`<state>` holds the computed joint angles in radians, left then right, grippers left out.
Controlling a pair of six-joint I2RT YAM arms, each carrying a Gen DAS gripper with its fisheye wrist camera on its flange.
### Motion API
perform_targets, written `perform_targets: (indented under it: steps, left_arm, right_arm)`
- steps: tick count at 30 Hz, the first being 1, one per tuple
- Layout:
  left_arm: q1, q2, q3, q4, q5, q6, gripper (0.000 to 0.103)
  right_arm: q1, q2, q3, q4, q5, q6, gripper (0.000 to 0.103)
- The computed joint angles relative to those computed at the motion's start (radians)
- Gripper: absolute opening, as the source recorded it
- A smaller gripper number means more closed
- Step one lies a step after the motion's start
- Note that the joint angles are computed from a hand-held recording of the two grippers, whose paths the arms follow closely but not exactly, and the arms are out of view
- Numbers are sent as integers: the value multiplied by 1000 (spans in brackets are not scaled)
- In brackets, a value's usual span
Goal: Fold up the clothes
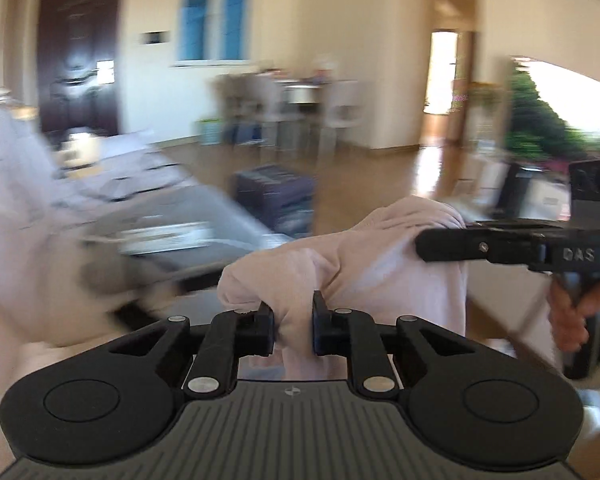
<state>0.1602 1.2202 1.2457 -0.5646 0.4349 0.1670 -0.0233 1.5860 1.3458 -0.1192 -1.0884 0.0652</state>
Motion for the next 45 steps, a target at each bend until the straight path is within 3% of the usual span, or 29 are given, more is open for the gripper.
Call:
perform_targets:
  steps: [4,7,9,11,15,19,26,29,32,37,41,45]
  left_arm:
    - [-151,-15,-66,-6,-22,-40,15]
    - [-230,12,-115,-28,-162,-42,16]
    - [-264,54,-147,-47,-292,-24,16]
    - [-270,112,-170,-68,-417,-21,19]
    - [-201,149,-226,-79,-548,-11,32]
    - [-173,98,-248,-63,-494,-23,68]
    - [-250,179,-231,22,-394,12,75]
    - [-321,286,-181,71,-454,7,87]
    - [-311,388,-123,83,-480,-5,87]
    - [-185,479,-60,37,-311,-32,88]
    - [-116,510,-78,55,-247,-28,99]
    - [-59,551,-78,69,-137,-53,96]
  right_arm:
    - [-160,-142,-65,-250,-67,-169,7]
    - [-207,-104,-33,-567,-83,-434,13]
    - [-218,-53,-26,-710,-53,-556,15]
    - [-229,-33,-65,-721,-6,-580,18]
    - [-249,-3,-109,-687,76,-581,18]
    - [-243,40,-114,-643,144,-561,22]
    - [-162,80,-136,-593,238,-559,24]
    - [-144,74,-158,-583,265,-580,25]
    - [-149,66,-167,-590,291,-601,25]
    - [-148,95,-138,-628,303,-625,29]
    - [-120,111,-132,-627,338,-635,36]
    - [-107,123,-128,-630,344,-637,37]
